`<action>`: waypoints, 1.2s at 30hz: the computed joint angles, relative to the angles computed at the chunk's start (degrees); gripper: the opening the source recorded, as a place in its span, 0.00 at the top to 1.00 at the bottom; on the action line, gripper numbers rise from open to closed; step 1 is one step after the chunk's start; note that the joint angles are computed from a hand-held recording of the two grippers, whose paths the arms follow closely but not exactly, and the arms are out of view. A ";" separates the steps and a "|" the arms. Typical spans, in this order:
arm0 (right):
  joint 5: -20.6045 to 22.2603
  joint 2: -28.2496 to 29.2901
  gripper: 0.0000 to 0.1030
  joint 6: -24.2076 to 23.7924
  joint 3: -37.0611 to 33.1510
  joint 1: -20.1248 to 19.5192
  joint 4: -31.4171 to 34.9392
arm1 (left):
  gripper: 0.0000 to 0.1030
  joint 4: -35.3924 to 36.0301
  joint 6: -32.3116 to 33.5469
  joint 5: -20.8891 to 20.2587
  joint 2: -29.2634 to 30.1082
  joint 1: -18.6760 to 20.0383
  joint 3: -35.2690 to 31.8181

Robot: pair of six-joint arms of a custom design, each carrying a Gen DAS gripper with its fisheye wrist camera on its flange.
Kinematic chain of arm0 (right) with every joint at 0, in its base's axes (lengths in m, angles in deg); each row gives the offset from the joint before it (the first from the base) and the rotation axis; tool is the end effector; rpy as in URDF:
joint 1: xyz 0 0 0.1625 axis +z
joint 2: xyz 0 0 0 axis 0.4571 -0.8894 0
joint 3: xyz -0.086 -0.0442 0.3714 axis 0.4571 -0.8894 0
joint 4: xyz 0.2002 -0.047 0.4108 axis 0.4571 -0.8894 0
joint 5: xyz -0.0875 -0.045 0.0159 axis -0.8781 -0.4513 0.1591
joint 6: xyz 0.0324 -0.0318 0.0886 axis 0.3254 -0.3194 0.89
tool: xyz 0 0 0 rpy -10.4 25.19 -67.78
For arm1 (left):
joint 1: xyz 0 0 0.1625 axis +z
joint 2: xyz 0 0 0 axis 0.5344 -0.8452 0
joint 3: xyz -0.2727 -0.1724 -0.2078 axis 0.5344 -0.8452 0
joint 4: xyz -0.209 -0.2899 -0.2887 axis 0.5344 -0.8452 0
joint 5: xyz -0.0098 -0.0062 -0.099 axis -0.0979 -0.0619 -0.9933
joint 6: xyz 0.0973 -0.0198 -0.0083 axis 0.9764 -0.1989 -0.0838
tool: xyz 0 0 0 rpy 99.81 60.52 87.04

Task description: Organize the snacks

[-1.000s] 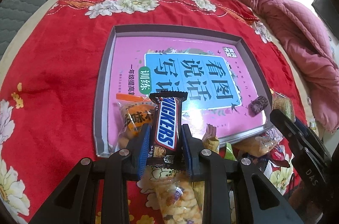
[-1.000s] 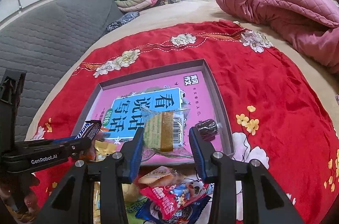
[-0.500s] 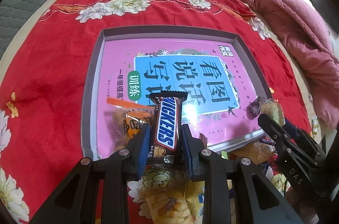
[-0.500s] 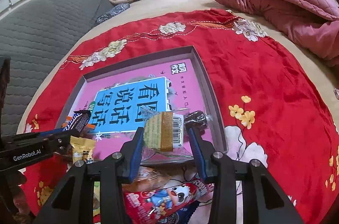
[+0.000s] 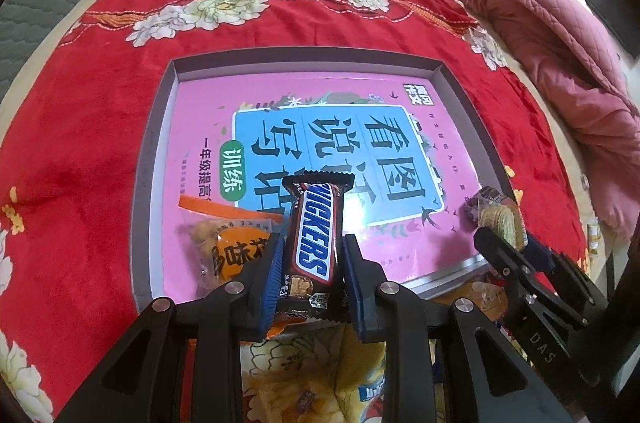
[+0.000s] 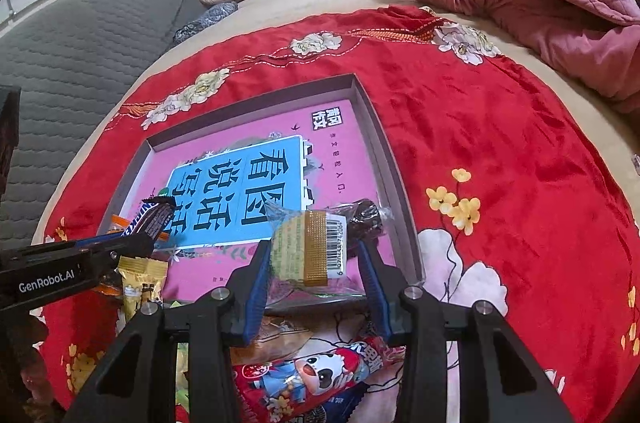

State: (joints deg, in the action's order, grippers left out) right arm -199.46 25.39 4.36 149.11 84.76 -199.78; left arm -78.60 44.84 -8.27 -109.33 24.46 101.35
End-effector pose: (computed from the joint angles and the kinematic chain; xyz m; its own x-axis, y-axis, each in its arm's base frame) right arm 0.2691 -0.4993 0.0611 -0.8231 0.1579 0.5455 -0.2545 0.7562 -0.6029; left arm -0.1482 -0.5746 0.2204 -0.7947 0.2457 -0.5551 0.3975 0.9017 -0.1699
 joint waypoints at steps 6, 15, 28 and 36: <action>0.21 0.18 0.57 0.06 -0.07 -0.13 0.21 | 0.71 0.03 -0.11 -0.24 0.60 0.27 -0.55; 0.47 0.34 0.57 -0.03 -0.08 -0.16 -0.60 | 0.71 0.53 -0.79 0.02 1.18 0.63 -0.89; 0.82 -0.08 0.53 -0.22 0.37 -0.11 -1.92 | 0.64 0.44 -0.86 0.48 0.51 0.08 -0.61; 1.16 -0.41 0.47 -0.11 0.79 -0.14 -2.99 | 0.58 0.06 -0.40 0.55 -0.13 -0.51 -0.07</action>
State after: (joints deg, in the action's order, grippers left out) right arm -198.30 24.98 4.25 149.90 84.62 -202.77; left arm -78.55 44.44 -7.72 -109.46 23.94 101.28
